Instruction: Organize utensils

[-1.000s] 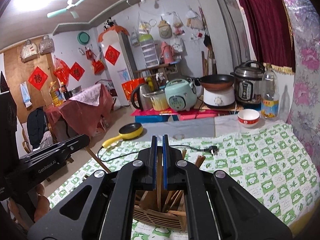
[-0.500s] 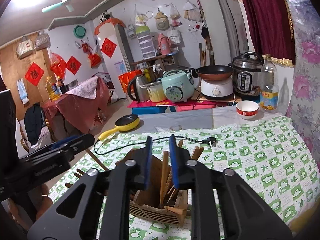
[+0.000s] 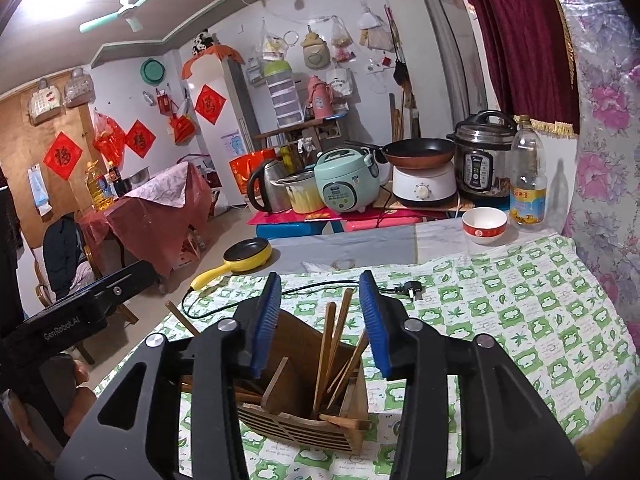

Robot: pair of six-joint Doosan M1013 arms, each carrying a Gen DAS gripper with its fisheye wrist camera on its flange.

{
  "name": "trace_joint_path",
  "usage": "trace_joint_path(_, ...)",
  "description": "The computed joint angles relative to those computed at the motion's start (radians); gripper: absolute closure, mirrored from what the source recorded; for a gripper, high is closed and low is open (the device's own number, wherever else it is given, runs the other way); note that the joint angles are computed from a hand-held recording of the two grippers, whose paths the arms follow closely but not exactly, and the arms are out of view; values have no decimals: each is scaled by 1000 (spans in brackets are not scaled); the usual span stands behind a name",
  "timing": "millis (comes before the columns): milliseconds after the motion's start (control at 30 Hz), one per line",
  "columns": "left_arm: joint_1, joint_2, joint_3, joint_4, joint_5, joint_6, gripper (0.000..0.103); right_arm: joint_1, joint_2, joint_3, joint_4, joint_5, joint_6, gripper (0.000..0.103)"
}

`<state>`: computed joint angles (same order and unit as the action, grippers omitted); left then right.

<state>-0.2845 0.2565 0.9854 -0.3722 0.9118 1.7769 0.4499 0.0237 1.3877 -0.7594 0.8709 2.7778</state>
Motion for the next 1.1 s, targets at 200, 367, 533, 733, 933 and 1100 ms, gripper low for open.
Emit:
trace_joint_path(200, -3, 3, -8, 45, 3, -38, 6, -3, -1, 2, -2, 13, 11, 56)
trace_joint_path(367, -6, 4, -8, 75, 2, -70, 6, 1, 1, 1, -28, 33, 23, 53)
trace_joint_path(533, -13, -3, 6, 109, -16, -96, 6, 10, 1, 0, -66, 56, 45, 45)
trace_joint_path(733, -36, -32, 53, 197, -95, -134, 6, 26, 5, -4, -105, 83, 61, 39)
trace_joint_path(933, -56, -68, 103, 265, -177, -142, 6, 43, 3, -5, -139, 119, 69, 39)
trace_joint_path(1100, -64, -96, 137, 286, -225, -139, 6, 52, -9, 3, -157, 133, 94, 39)
